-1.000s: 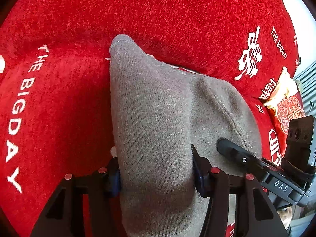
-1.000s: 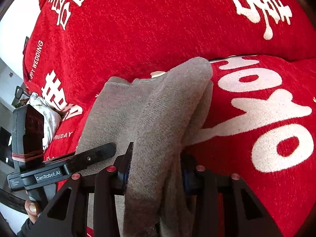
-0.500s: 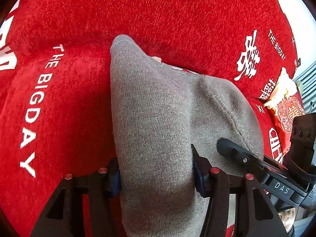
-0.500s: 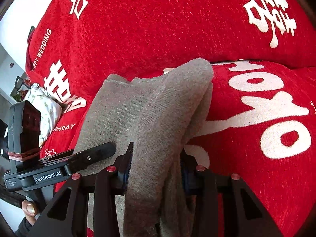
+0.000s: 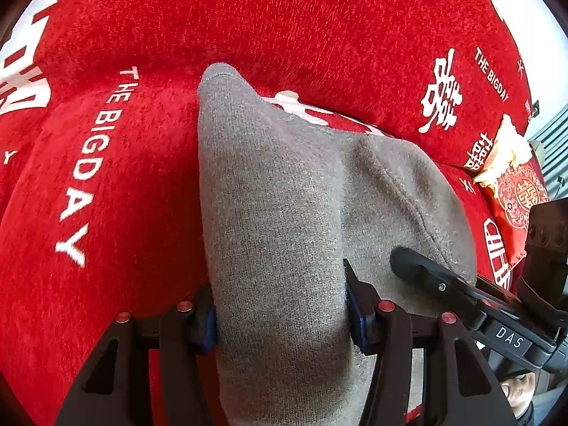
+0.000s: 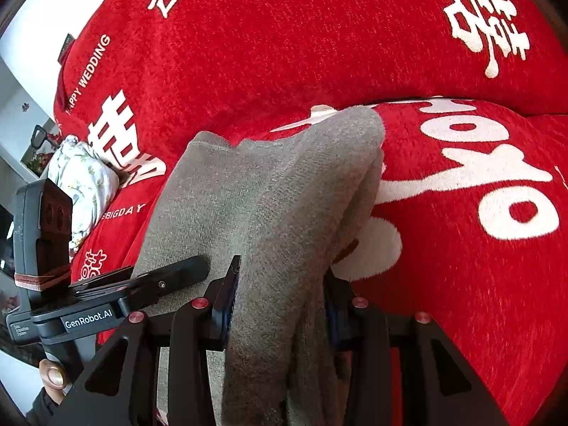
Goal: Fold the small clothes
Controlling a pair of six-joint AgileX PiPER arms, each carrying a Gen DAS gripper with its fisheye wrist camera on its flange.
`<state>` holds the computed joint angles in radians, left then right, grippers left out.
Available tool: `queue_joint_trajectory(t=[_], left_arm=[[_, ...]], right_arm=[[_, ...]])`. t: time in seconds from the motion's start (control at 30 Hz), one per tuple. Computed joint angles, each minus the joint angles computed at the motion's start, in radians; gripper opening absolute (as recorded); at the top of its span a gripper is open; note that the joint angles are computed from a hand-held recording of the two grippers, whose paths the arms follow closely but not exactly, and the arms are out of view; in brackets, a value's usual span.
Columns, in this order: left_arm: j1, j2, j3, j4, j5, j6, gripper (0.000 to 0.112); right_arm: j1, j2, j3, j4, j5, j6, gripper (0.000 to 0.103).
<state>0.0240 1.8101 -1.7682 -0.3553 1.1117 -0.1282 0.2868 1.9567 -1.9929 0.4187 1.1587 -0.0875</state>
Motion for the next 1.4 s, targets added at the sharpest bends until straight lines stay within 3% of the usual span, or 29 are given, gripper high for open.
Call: queue_joint_trajectory(t=[0.53,1.4], left_arm=[[0.017,-0.179,0.219,-0.004,-0.054,0.033,0.057],[-0.02,-0.372,0.414,0.066,-0.081,0.015,0.057]], right_arm=[[0.065,-0.156,0.213,-0.031,-0.092,0.006,0.042],[0.143,-0.366,0.491,-0.077,-0.215,0.045,0.042]])
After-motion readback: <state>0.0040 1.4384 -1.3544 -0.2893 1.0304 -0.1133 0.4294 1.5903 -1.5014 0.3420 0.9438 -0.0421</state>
